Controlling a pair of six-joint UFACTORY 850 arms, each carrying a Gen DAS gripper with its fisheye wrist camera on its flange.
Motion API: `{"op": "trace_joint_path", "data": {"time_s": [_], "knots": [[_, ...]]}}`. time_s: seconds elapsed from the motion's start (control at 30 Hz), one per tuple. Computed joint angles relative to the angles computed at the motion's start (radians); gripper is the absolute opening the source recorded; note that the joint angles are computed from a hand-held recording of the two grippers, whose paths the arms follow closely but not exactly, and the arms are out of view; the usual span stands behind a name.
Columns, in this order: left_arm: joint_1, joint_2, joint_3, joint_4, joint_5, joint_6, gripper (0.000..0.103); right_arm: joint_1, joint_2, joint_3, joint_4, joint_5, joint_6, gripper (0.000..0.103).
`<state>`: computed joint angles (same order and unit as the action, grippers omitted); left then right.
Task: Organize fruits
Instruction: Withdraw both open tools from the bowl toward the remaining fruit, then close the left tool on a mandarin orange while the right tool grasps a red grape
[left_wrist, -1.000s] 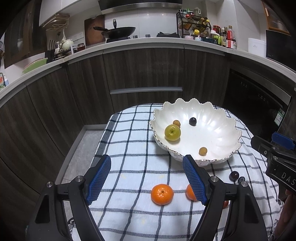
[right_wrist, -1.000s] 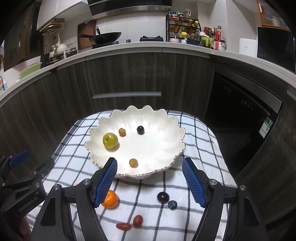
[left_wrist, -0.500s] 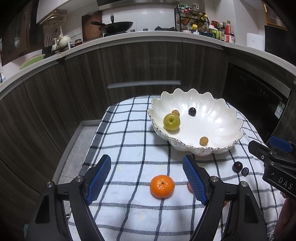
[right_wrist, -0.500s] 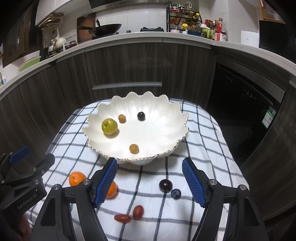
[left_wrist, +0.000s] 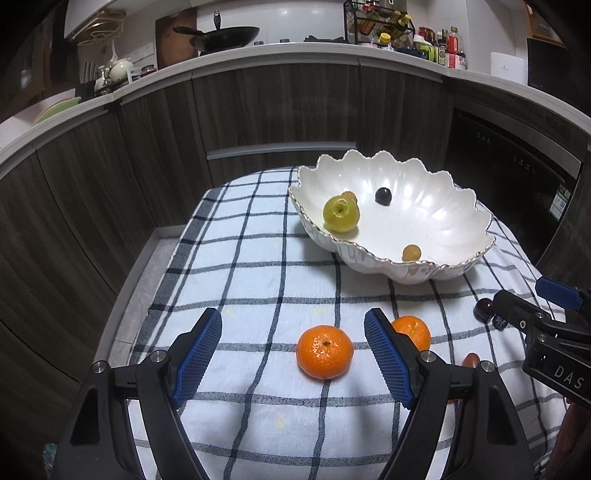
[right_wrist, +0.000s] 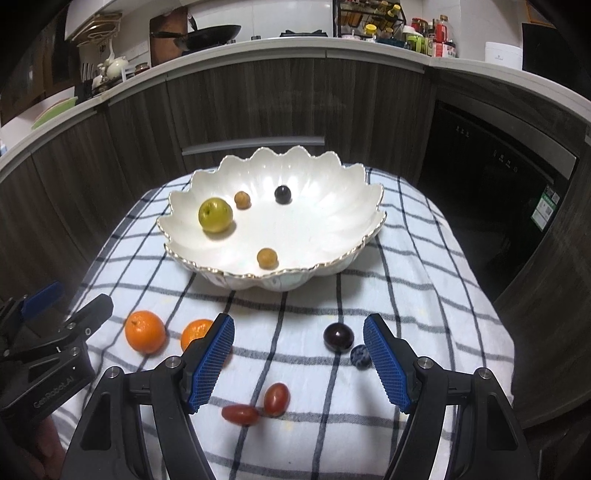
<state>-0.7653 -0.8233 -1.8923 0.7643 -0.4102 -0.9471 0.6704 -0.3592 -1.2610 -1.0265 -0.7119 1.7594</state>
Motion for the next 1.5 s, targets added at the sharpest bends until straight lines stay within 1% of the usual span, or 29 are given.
{"op": "trace_joint_path", "data": {"time_s": [0.17,0.37,0.47,0.7,0.83,0.97,1.13,1.2,1.37,1.5], "knots": [[0.001,-0.008,0.002,-0.012,0.02,0.022,0.079,0.001,-0.008,0.003,0.023,0.012,-0.005,0.074],[0.0,-0.012,0.009,0.012,0.043,0.024,0.079,0.007,-0.012,0.012,0.009,-0.004,0.033,0.073],[-0.001,-0.017,0.011,0.022,0.05,0.027,0.079,0.004,-0.014,0.016,0.017,0.007,0.033,0.073],[0.0,-0.039,-0.003,-0.023,0.055,0.084,0.076,0.002,-0.026,0.019,0.054,0.035,0.012,0.073],[0.001,-0.054,-0.019,-0.073,0.055,0.137,0.073,0.002,-0.031,0.018,0.066,0.045,0.006,0.072],[0.002,-0.061,-0.022,-0.077,0.055,0.141,0.071,-0.004,-0.037,0.018,0.1,0.067,-0.015,0.061],[0.003,-0.07,-0.026,-0.107,0.059,0.172,0.064,-0.005,-0.047,0.018,0.13,0.084,-0.035,0.057],[0.005,-0.074,-0.03,-0.129,0.06,0.193,0.062,-0.005,-0.051,0.015,0.137,0.089,-0.04,0.057],[0.007,-0.084,-0.039,-0.152,0.057,0.209,0.062,-0.006,-0.06,0.009,0.155,0.097,-0.06,0.051],[0.008,-0.093,-0.046,-0.183,0.053,0.241,0.06,-0.011,-0.065,0.009,0.179,0.114,-0.079,0.047]]}}
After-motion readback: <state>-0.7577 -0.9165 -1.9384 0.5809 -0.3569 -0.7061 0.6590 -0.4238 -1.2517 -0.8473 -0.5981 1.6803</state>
